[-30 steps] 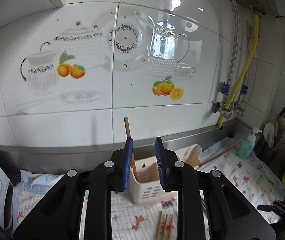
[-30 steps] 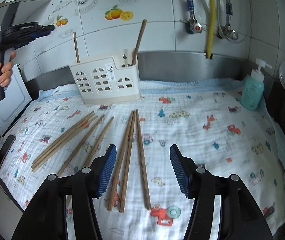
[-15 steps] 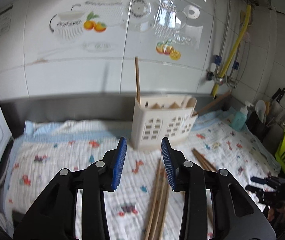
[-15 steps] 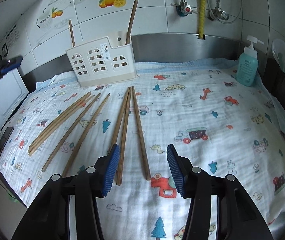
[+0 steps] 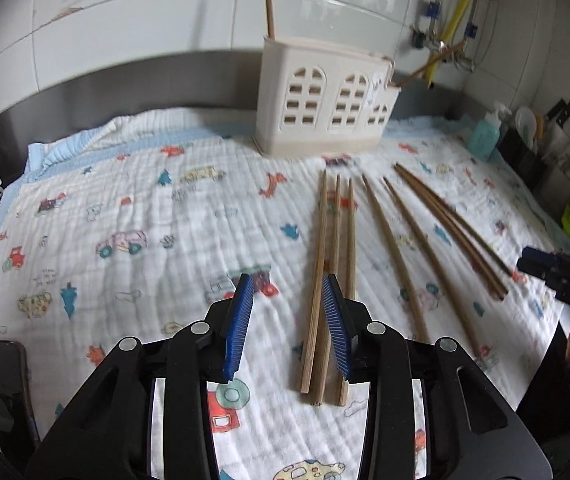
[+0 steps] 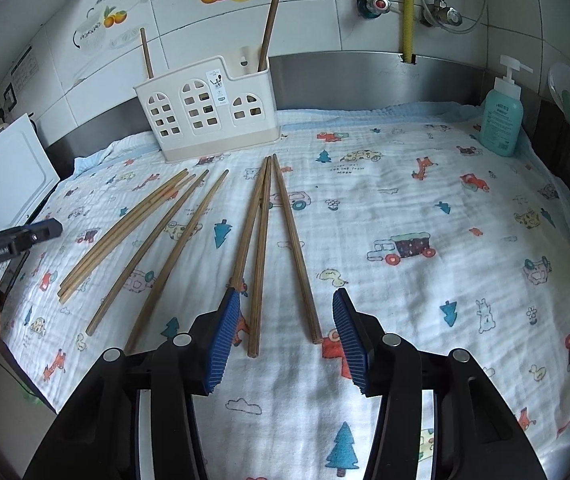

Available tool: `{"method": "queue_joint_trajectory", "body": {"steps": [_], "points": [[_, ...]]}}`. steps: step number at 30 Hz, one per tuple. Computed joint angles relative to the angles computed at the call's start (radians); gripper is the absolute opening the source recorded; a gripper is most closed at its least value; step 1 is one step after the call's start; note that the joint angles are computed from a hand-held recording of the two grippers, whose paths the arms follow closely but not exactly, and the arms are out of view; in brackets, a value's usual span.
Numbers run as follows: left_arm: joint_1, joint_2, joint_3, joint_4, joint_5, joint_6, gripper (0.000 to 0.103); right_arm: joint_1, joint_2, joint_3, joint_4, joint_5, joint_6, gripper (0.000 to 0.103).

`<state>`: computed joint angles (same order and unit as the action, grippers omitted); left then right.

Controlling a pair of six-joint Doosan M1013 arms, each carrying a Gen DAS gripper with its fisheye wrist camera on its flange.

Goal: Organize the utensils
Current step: 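Move both grippers back down to the loose chopsticks on the cloth, then close the left gripper on a chopstick while the right gripper grasps another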

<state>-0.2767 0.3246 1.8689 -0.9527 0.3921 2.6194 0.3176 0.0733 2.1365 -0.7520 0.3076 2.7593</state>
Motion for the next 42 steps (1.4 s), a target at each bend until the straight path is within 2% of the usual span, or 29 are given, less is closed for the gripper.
{"method": "queue_joint_trajectory", "body": {"steps": [6,15,16,18,20,24,30,38,42], "points": [[-0.014,0.024,-0.01,0.096,0.017,-0.053,0.036,-0.001,0.003,-0.001,0.01,0.003,-0.007,0.047],[-0.018,0.039,-0.025,0.146,0.035,-0.079,0.036,-0.005,0.008,-0.001,0.025,0.0,-0.023,0.047],[-0.02,0.04,-0.027,0.155,0.035,-0.083,0.034,-0.005,0.008,-0.002,0.025,0.0,-0.022,0.047],[-0.022,0.045,-0.033,0.173,0.038,-0.09,0.025,-0.007,0.009,-0.002,0.029,-0.002,-0.028,0.047],[-0.023,0.05,-0.037,0.181,0.041,-0.1,0.024,-0.007,0.01,-0.002,0.031,-0.003,-0.03,0.047],[-0.023,0.055,-0.042,0.16,0.053,-0.063,0.014,-0.007,0.011,-0.002,0.031,-0.002,-0.029,0.047],[-0.035,0.054,-0.04,0.191,0.047,-0.047,0.013,-0.01,0.013,-0.003,0.035,-0.004,-0.034,0.047],[-0.037,0.058,-0.039,0.226,0.02,-0.088,0.009,-0.015,0.022,-0.008,0.075,-0.002,-0.086,0.039],[-0.039,0.058,-0.037,0.229,0.014,-0.106,0.009,-0.02,0.028,-0.01,0.099,0.001,-0.114,0.031]]}}
